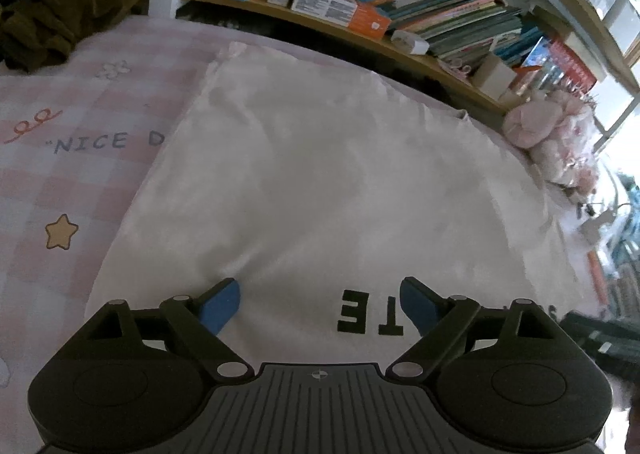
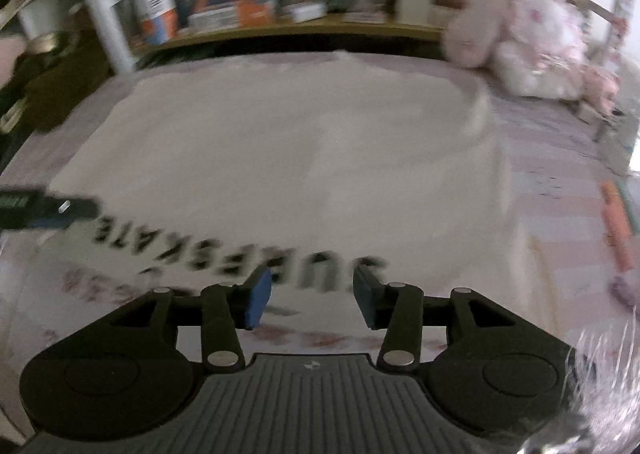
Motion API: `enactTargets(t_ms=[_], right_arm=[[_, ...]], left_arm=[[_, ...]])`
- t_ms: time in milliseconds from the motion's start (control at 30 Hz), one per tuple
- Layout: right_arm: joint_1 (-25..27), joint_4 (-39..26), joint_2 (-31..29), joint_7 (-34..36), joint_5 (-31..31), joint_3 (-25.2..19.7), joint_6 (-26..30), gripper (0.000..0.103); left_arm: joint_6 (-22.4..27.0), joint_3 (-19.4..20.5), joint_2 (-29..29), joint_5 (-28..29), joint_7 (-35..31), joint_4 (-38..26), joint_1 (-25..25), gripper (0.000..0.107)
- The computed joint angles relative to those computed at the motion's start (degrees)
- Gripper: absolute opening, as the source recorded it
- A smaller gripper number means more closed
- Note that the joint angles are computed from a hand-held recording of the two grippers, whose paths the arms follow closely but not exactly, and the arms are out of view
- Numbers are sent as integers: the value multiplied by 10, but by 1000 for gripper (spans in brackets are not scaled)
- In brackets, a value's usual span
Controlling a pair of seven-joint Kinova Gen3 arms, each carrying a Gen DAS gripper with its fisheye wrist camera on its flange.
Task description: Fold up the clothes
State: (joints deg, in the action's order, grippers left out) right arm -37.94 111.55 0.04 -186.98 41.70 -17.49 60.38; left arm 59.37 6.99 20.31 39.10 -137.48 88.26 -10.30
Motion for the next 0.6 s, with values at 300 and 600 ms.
enactTargets(t_ms=[300,600], right_arm=[[-78,-108,100,16,18,17,47,51],[-127,-184,153,65,31,55,74,64]], left_arm=[[56,-6,21,38,-46,-45,-48,88],[85,-17,20,20,-66,-64,-81,92]])
